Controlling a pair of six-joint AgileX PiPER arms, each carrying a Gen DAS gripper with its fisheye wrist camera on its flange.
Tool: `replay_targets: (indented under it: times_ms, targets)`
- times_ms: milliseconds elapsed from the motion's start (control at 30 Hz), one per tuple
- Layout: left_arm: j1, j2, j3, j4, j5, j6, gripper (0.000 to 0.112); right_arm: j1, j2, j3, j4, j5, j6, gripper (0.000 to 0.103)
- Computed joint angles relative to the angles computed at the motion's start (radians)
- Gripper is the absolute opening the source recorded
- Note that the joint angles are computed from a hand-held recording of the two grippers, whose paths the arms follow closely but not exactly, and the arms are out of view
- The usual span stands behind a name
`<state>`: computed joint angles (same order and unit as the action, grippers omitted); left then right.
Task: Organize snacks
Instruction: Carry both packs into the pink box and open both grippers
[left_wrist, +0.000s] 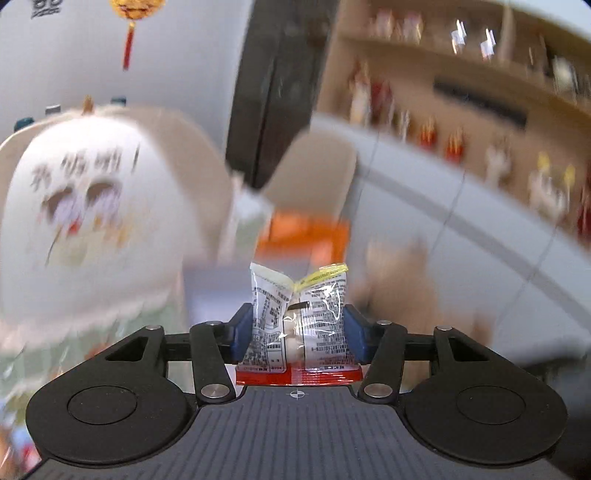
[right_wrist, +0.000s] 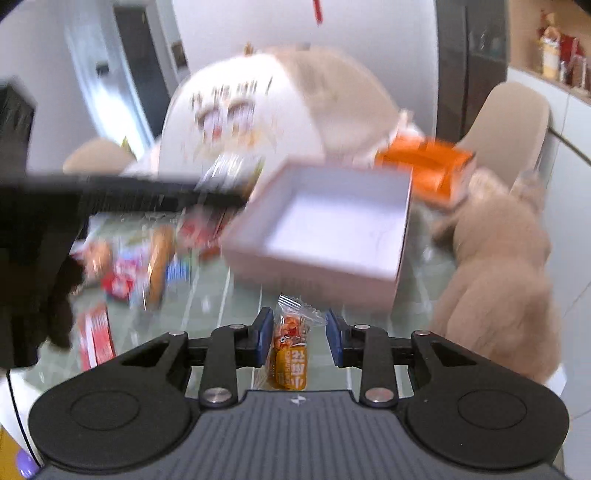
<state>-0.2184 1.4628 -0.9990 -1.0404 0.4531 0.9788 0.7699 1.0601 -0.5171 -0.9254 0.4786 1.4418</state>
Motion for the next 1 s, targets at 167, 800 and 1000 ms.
replay_targets:
  times_ms: [167, 800, 1000]
  targets:
    - [-0.038, 0.336, -0.340, 0.229, 0.093, -0.288, 0.056, -0.003, 0.015, -0.043, -0.078, 0.096, 0.041, 0.031]
    - [0.196, 0.394, -0.272, 0.554, -0.075, -0.617, 0.055, -0.418, 0.311, -0.300, 0.367, -0.183, -0.494, 0.073]
    - [0.158, 0.565, -0.345, 0.994, -0.105, -0.910, 0.056, -0.209, 0.279, -0.146, 0.038, -0.063, -0.144, 0.073]
